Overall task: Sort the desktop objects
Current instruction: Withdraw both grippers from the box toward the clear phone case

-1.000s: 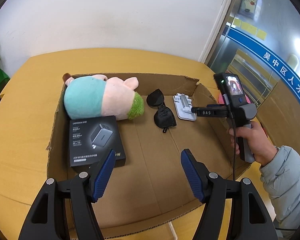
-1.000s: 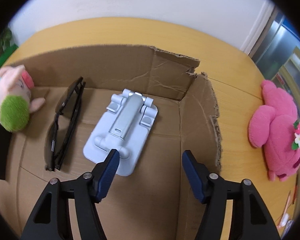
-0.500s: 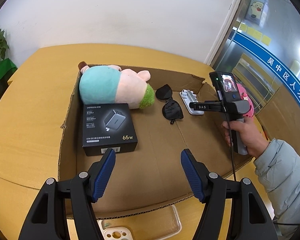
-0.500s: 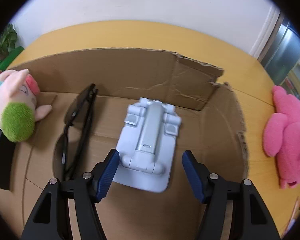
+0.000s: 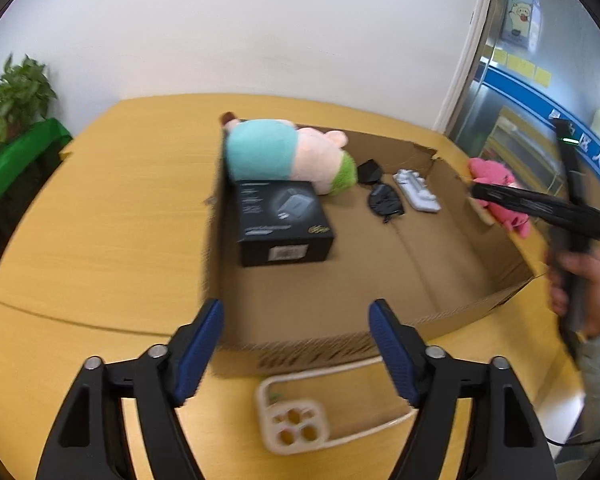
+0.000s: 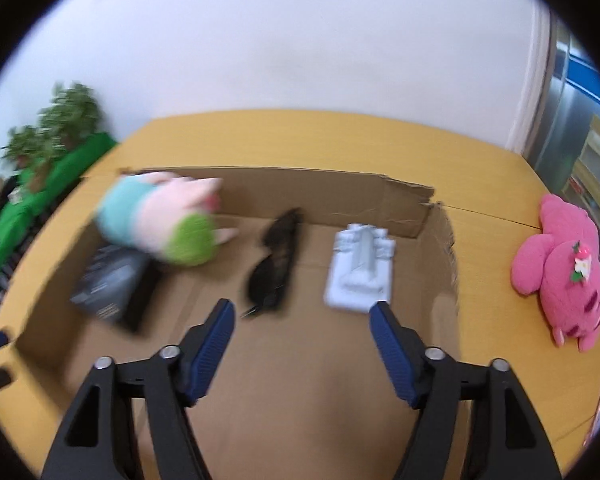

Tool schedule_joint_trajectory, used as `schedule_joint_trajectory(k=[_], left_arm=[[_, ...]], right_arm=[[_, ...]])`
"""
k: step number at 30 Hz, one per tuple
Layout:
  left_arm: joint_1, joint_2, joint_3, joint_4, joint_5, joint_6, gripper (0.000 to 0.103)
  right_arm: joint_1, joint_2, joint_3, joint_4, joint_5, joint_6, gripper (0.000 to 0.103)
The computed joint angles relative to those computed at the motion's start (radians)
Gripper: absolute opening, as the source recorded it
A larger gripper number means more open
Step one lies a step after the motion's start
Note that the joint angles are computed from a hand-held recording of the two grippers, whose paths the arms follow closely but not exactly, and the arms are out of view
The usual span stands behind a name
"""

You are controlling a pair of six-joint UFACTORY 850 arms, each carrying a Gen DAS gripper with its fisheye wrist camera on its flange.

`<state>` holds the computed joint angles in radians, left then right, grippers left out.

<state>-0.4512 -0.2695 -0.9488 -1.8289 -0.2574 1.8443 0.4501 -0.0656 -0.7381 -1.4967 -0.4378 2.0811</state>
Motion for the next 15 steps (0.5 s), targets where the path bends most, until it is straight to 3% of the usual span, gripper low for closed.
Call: schedule_joint_trajectory(k=[2,4,8,11,15], left_arm=[[0.01,0.005,0.033,-0.072,0.008,0.085,0.081],[0.018,-0.004,0.044,-0.03,0.012,0.041,0.081],[0.04,-0.022,0.071,0.09,-0.03,-0.086,0.081],[0.039,-0.039,0.081,0.101,-0.05,-0.098,0.081],[0.038,-0.079,0.078,0.162,-0.082,-0.196,0.08]], right_arm=[[0.071,0.037,0.045,-0.018,0.005,0.027,0.08],[0.149,0.04,0.06,-0.037,-0.009,0.086,0.08],[0.275,0.011,0.106,-0.272,0.019,0.438,0.08],[0.306,-0.074,0.072,-0.281,0.058,0.494,0.08],[0.285,-0.155,0.046,-0.482,0.13,0.729,0.079]])
